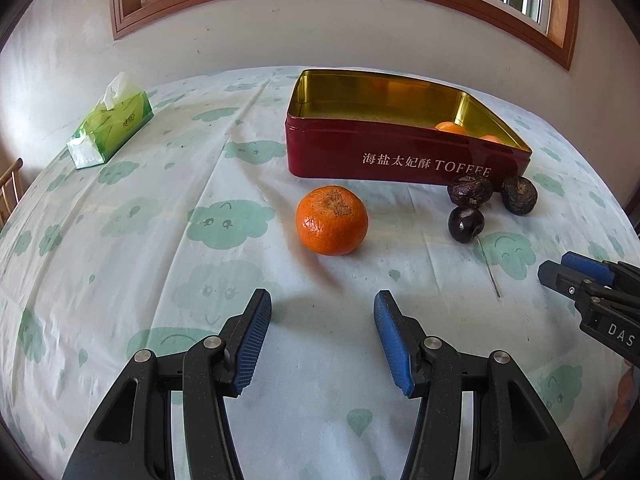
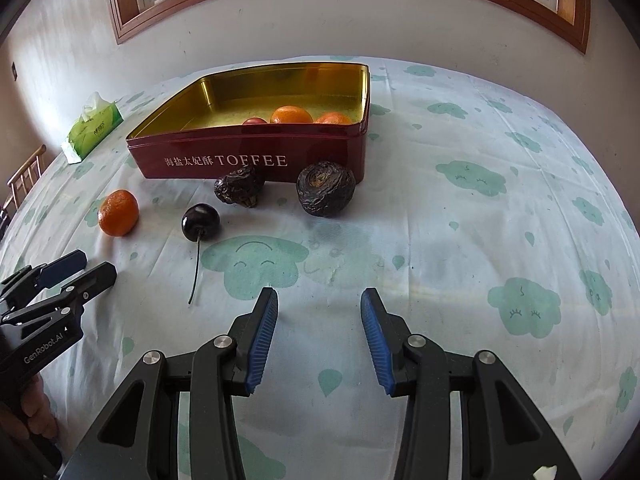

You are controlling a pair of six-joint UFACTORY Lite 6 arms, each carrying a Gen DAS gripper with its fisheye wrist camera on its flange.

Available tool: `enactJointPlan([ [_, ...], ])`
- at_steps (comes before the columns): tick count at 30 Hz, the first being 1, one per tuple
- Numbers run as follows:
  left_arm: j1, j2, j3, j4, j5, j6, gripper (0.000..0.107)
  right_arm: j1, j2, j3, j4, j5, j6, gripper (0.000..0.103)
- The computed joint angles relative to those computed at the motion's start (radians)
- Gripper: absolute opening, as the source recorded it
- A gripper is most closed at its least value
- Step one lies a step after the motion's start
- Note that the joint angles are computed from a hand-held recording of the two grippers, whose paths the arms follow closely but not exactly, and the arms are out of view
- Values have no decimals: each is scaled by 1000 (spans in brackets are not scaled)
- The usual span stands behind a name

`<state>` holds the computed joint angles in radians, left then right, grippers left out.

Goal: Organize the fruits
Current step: 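Move both open grippers toward the mandarin and dried fruits beside the tin, then lower the left gripper around the mandarin while the right gripper lowers onto a dark dried fruit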

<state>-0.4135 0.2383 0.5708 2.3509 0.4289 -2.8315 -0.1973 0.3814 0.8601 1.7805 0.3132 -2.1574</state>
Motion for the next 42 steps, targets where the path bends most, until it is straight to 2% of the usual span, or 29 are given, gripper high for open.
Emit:
enactJointPlan([
  [15, 50, 42, 70, 43, -41, 2, 55, 67, 97, 120, 76, -60, -62, 41],
  [28, 89, 84, 126, 107, -68, -18, 55, 103, 195, 259, 29, -85, 26, 42],
  [42, 110, 158, 233, 49, -97, 78, 55, 118, 254, 336, 35, -86, 33, 44],
])
